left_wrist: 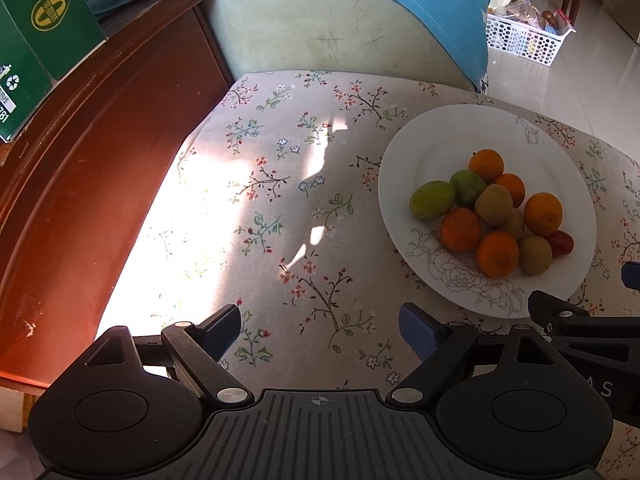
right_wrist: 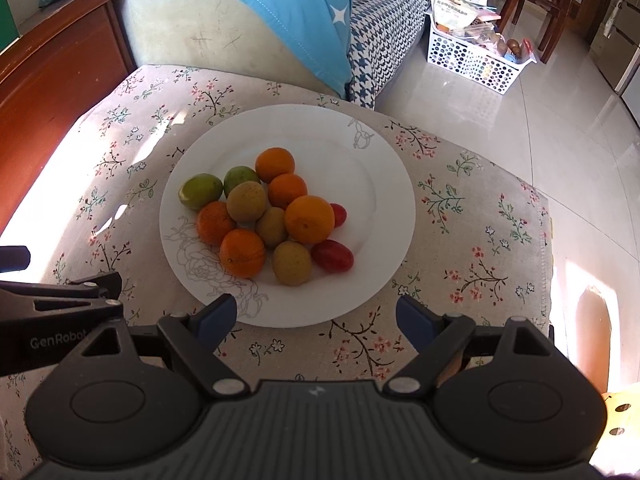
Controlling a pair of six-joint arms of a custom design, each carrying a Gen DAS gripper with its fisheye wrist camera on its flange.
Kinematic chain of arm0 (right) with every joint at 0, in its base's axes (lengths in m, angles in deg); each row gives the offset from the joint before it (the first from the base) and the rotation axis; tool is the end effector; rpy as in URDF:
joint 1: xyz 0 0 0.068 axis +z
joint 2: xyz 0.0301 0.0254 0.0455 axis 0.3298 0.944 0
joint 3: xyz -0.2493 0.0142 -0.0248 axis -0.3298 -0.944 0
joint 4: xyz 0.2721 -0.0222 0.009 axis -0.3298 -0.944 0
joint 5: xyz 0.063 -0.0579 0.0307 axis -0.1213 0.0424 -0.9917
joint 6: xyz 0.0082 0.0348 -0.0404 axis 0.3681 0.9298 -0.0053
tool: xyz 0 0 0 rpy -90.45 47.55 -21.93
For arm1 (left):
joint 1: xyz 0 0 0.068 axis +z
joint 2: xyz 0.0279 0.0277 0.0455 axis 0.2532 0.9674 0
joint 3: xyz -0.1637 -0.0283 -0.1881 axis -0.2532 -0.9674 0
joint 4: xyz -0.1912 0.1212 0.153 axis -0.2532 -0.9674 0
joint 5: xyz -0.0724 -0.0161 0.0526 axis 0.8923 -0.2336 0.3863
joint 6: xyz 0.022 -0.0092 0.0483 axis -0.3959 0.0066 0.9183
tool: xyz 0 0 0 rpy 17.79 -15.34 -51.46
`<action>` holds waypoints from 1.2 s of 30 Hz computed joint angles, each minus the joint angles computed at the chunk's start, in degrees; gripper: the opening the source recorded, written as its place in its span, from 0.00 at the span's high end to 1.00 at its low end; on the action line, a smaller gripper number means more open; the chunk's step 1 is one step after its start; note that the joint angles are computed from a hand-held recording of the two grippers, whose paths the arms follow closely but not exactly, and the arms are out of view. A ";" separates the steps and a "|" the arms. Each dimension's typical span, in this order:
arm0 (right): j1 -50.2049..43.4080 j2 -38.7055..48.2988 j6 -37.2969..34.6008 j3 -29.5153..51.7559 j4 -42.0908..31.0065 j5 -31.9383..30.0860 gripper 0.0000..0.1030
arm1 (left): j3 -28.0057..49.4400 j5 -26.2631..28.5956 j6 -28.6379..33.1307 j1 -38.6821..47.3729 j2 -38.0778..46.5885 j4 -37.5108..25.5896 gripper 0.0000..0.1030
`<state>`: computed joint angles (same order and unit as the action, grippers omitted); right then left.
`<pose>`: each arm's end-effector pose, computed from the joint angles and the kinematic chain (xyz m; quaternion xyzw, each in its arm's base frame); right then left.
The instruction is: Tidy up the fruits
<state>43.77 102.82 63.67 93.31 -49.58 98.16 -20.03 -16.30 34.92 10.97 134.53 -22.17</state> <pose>0.3254 0.1412 0.2184 -0.0720 0.9724 -0.0181 0.2212 0.3000 -0.0127 0.2098 0.0053 0.9702 0.0843 0.2272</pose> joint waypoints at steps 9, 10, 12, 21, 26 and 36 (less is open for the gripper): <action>3.42 -2.43 -4.46 -3.67 3.18 -0.55 0.16 | -5.82 0.99 2.88 4.01 -6.15 0.02 0.15; 3.66 -2.84 -5.07 -4.23 3.63 -1.11 0.16 | -6.56 1.14 3.45 4.64 -7.06 0.03 0.15; 4.17 -3.60 -6.21 -5.29 4.43 -2.12 0.16 | -7.74 1.48 4.34 5.62 -8.54 -0.12 0.15; 5.88 -5.67 -9.74 -8.71 6.04 -7.43 0.16 | -12.27 3.69 8.17 10.46 -13.80 -0.80 0.15; 6.58 -7.21 -13.06 -10.86 6.60 -11.69 0.16 | -13.83 5.27 9.89 13.56 -16.26 -0.95 0.15; 11.37 -8.87 -21.59 -17.66 9.40 -18.83 0.16 | -15.08 7.42 12.15 17.22 -18.87 -1.82 0.14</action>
<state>55.14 93.95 42.08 75.64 -40.18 79.33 -35.11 -8.88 47.08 28.19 115.66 -23.99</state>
